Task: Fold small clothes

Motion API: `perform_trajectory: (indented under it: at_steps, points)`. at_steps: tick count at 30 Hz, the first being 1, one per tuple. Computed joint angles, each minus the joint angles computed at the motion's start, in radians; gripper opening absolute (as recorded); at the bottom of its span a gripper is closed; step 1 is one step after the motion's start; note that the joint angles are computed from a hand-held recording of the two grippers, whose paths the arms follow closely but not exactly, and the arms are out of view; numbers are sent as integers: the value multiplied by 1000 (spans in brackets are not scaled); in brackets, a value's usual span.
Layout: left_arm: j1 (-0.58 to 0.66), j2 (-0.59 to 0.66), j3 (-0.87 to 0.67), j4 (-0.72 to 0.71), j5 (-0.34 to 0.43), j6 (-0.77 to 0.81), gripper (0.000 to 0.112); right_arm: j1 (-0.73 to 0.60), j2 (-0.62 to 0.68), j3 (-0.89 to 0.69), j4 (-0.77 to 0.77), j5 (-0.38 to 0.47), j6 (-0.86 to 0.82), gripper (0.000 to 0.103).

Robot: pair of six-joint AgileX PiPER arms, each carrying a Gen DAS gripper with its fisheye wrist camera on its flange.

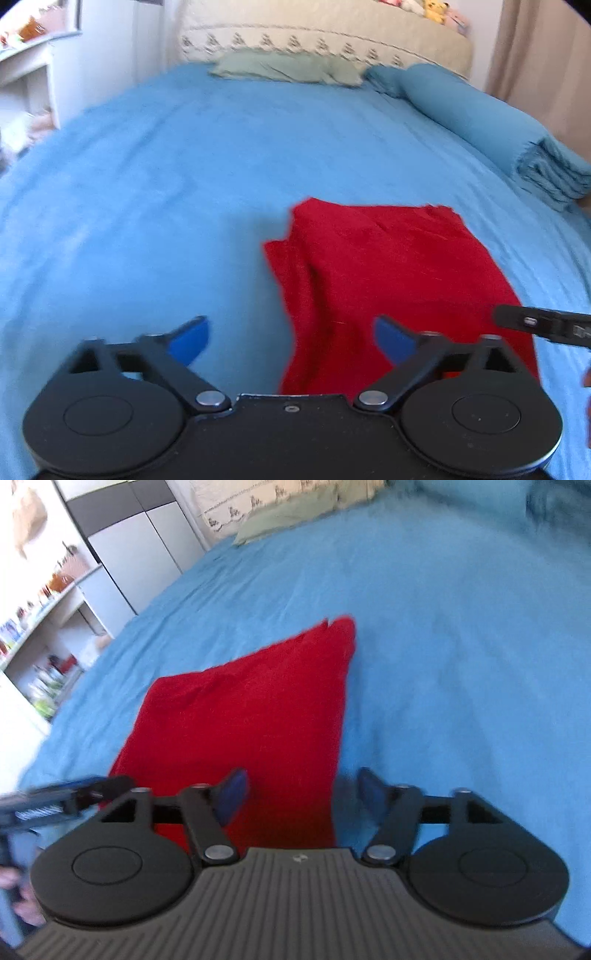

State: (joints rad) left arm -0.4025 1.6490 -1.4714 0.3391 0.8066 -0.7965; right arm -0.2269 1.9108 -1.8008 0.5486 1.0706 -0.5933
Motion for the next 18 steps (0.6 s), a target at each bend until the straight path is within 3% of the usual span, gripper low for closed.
perform_trajectory:
  at_steps: [6,11,14,18]
  points:
    - [38,45,14,-113,3,43,100,-3,-138,189,-46,-107,-81,95]
    - [47,68,41,-141,-28,54,103,9,-112,200,-68,-131,-16,95]
    - [54,57,56,-156,-32,80,103,32,-98,208,-120,-161,25,103]
    - [55,46,23,-182,25,96,102,29,-97,216,-115,-175,45,103]
